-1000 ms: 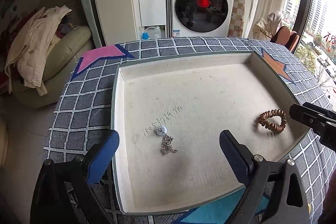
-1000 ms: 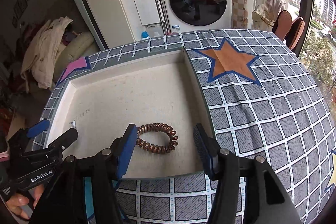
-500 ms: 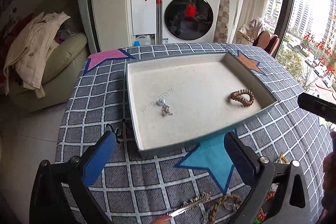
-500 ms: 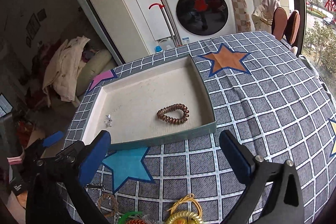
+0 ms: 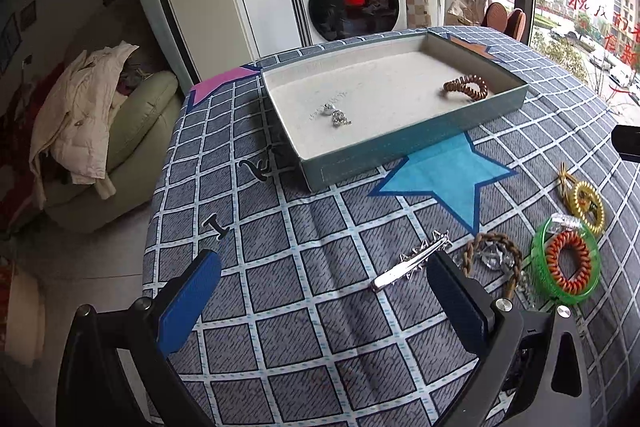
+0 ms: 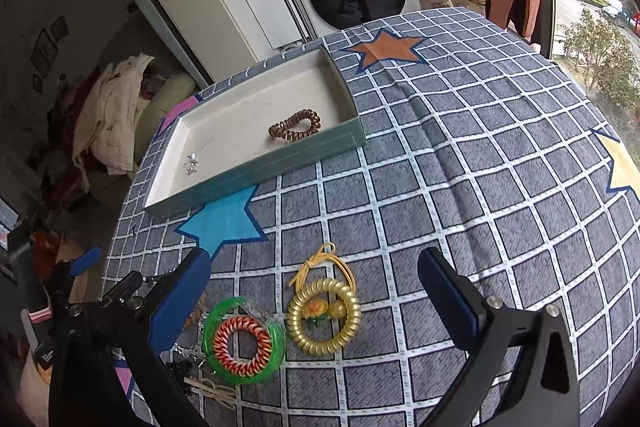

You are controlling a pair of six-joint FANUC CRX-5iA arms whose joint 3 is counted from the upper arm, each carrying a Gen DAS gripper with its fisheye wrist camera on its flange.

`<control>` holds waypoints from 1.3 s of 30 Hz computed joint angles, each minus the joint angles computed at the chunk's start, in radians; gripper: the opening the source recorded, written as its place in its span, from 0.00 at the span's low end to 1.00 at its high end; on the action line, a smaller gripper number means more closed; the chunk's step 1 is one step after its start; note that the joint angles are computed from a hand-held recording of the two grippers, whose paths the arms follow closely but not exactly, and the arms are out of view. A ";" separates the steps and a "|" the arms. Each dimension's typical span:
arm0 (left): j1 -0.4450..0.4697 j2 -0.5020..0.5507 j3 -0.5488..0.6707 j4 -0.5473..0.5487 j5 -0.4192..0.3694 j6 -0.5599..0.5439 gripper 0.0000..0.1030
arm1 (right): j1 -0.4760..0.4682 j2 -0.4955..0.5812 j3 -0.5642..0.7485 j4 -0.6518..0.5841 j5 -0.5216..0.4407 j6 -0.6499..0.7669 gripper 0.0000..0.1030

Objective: Organize jewelry
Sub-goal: 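Withdraw both tools from the tray back over the remaining jewelry, then grasp the gold spiral coil with the right tool while the left tool grasps the silver hair clip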

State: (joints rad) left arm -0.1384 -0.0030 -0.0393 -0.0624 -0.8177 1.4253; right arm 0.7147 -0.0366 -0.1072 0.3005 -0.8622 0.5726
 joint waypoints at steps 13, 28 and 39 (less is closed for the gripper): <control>-0.005 0.024 0.001 -0.009 -0.010 -0.044 1.00 | 0.050 -0.041 -0.080 0.052 -0.131 -0.087 1.00; -0.025 0.063 0.029 -0.025 -0.002 -0.064 1.00 | 0.077 0.022 -0.031 0.062 -0.216 -0.048 0.60; -0.023 0.056 0.007 0.020 0.021 -0.124 1.00 | 0.109 0.081 0.009 0.109 -0.275 0.003 0.54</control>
